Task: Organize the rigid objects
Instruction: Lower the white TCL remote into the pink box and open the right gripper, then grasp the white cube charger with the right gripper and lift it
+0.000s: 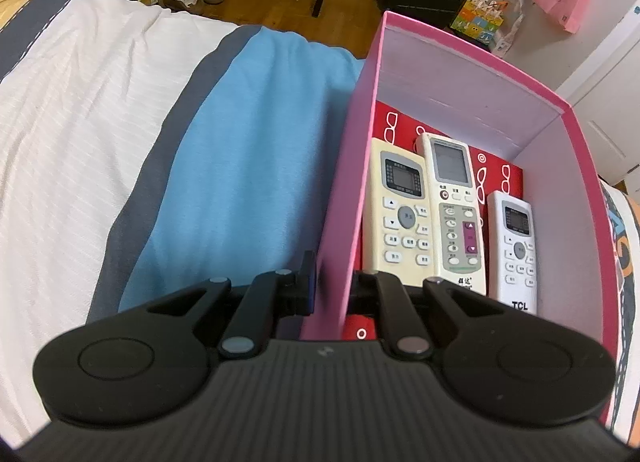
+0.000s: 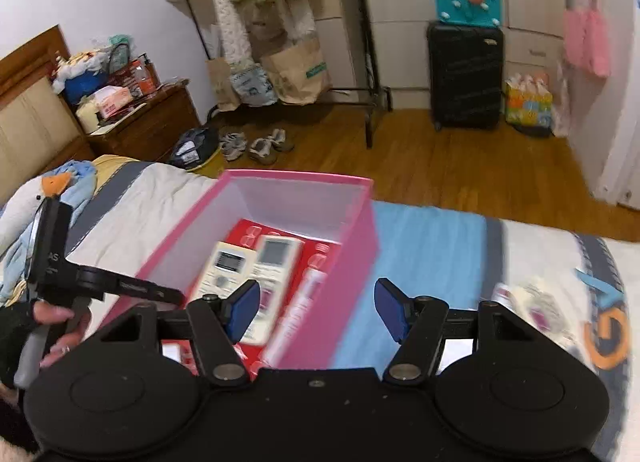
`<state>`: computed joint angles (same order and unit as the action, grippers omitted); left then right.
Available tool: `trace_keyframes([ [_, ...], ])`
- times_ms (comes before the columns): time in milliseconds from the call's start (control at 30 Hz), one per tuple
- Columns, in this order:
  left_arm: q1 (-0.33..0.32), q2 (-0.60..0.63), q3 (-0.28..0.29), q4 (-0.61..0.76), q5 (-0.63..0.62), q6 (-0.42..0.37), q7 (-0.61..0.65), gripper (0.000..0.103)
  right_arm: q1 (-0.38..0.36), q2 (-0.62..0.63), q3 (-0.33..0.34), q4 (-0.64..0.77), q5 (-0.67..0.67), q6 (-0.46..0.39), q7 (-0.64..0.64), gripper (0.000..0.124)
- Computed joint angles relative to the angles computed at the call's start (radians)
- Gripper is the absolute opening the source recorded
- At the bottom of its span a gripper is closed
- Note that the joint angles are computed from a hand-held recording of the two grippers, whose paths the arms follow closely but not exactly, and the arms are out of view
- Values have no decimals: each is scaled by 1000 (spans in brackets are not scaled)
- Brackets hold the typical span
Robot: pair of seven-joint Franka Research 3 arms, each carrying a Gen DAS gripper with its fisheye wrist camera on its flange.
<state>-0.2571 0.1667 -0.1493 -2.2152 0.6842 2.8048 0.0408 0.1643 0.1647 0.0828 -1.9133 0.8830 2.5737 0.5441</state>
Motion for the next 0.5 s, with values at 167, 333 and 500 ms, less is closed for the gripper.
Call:
trace_keyframes([
  [167,-2,2,-2,7,-8,-18,6,10,-58,40,-46,63,-119,-141,-26,68],
  [333,-7,4,-5,18,-6,-46,7,10,-85,131,-66,126,-190,-132,101,68],
  [500,-9,7,-7,26,-7,-61,9,10,-67,216,-94,165,-381,-110,309,67],
])
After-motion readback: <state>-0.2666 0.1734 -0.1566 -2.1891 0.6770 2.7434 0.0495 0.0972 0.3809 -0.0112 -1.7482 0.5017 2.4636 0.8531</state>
